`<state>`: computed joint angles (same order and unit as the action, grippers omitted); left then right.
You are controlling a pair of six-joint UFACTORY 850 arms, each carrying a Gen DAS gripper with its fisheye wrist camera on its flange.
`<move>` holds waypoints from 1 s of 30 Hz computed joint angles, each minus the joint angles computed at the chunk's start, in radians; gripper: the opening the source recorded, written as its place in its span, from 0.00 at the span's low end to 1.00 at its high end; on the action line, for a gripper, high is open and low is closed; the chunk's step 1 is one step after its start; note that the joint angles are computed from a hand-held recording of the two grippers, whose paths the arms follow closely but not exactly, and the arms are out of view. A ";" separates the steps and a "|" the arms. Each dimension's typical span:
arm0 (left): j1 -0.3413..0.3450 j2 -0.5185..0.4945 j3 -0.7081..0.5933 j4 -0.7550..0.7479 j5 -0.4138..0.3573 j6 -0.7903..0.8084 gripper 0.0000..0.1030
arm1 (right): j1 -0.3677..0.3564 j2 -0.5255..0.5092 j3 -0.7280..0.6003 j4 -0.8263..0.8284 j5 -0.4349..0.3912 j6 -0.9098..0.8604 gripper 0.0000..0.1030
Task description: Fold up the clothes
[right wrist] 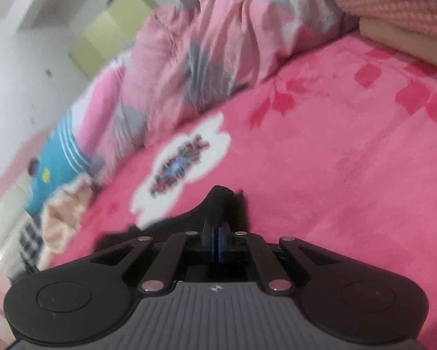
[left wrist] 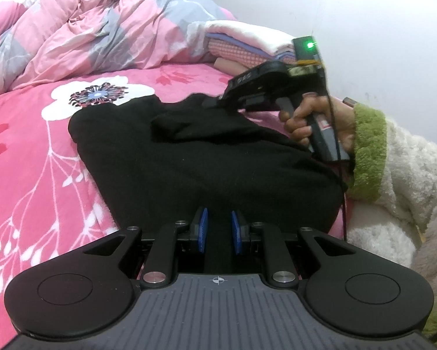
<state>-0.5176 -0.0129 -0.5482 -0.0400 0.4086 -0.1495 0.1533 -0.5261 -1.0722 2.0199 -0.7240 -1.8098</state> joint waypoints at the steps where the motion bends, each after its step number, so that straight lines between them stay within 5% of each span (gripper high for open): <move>1: -0.001 0.000 -0.001 -0.005 -0.002 0.006 0.17 | -0.002 -0.004 -0.004 -0.009 -0.001 0.015 0.03; 5: -0.008 0.003 -0.002 -0.035 -0.007 0.034 0.17 | -0.033 0.033 0.040 0.078 -0.023 0.028 0.22; 11: -0.023 0.015 0.003 -0.093 -0.017 0.087 0.17 | -0.105 0.170 0.183 0.005 -0.091 0.031 0.23; 18: -0.051 0.029 0.009 -0.244 -0.035 0.208 0.17 | -0.084 0.304 0.329 -0.097 -0.056 -0.014 0.23; 25: -0.078 0.038 0.011 -0.409 -0.046 0.353 0.17 | -0.046 0.332 0.383 -0.045 0.003 -0.133 0.18; 28: -0.084 0.043 0.015 -0.441 -0.042 0.372 0.17 | -0.044 0.344 0.399 -0.012 0.002 -0.176 0.01; 30: -0.087 0.045 0.013 -0.469 -0.046 0.394 0.17 | -0.041 0.364 0.417 0.031 0.007 -0.222 0.01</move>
